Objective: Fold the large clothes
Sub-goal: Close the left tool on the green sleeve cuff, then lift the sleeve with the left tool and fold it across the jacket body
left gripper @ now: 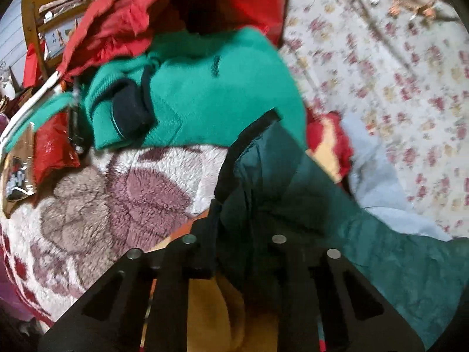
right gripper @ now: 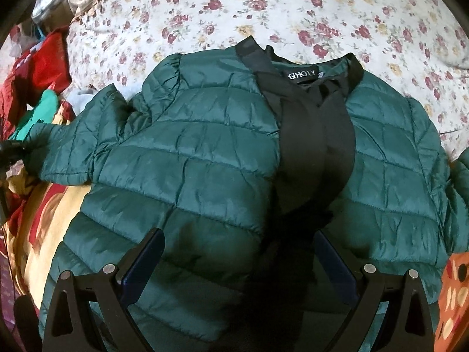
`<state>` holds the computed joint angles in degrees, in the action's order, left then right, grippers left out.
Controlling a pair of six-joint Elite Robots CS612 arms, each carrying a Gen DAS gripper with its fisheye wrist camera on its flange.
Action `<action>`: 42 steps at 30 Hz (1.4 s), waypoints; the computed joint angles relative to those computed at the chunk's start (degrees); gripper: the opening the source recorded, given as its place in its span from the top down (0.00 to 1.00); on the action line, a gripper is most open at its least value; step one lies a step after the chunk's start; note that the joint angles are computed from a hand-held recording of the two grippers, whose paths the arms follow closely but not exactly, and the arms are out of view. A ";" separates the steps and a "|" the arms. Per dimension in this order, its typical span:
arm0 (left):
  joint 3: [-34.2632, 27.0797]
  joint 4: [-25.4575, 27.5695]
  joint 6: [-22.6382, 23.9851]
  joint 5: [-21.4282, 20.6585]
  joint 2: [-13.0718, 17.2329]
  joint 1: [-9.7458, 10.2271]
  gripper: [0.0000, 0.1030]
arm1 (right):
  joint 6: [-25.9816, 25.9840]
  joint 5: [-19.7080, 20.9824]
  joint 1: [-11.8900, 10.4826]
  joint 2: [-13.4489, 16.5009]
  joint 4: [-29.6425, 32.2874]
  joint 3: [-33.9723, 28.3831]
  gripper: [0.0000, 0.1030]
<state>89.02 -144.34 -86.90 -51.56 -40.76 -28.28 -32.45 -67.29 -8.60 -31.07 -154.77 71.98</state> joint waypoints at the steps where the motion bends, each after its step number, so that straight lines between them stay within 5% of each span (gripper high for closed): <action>1: 0.29 -0.46 0.39 0.70 -0.31 -0.48 0.86 | 0.31 0.24 -0.08 -0.01 -0.09 0.03 0.03; 8: 1.67 -5.54 5.59 4.29 -2.12 -3.26 0.87 | 1.98 1.25 -0.88 -0.47 -1.06 0.73 0.03; 19: 2.22 -9.89 10.06 3.95 -3.82 -4.20 0.88 | 3.64 1.59 -1.86 -0.53 -0.79 0.89 0.03; 42: -11.86 -7.07 22.64 1.56 3.90 -8.91 0.88 | 5.15 1.00 -3.21 -0.85 -1.44 1.22 0.03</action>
<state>77.16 -151.40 -64.26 -50.00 -36.86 -37.19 -27.30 -66.29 -11.81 -31.92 -156.21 73.21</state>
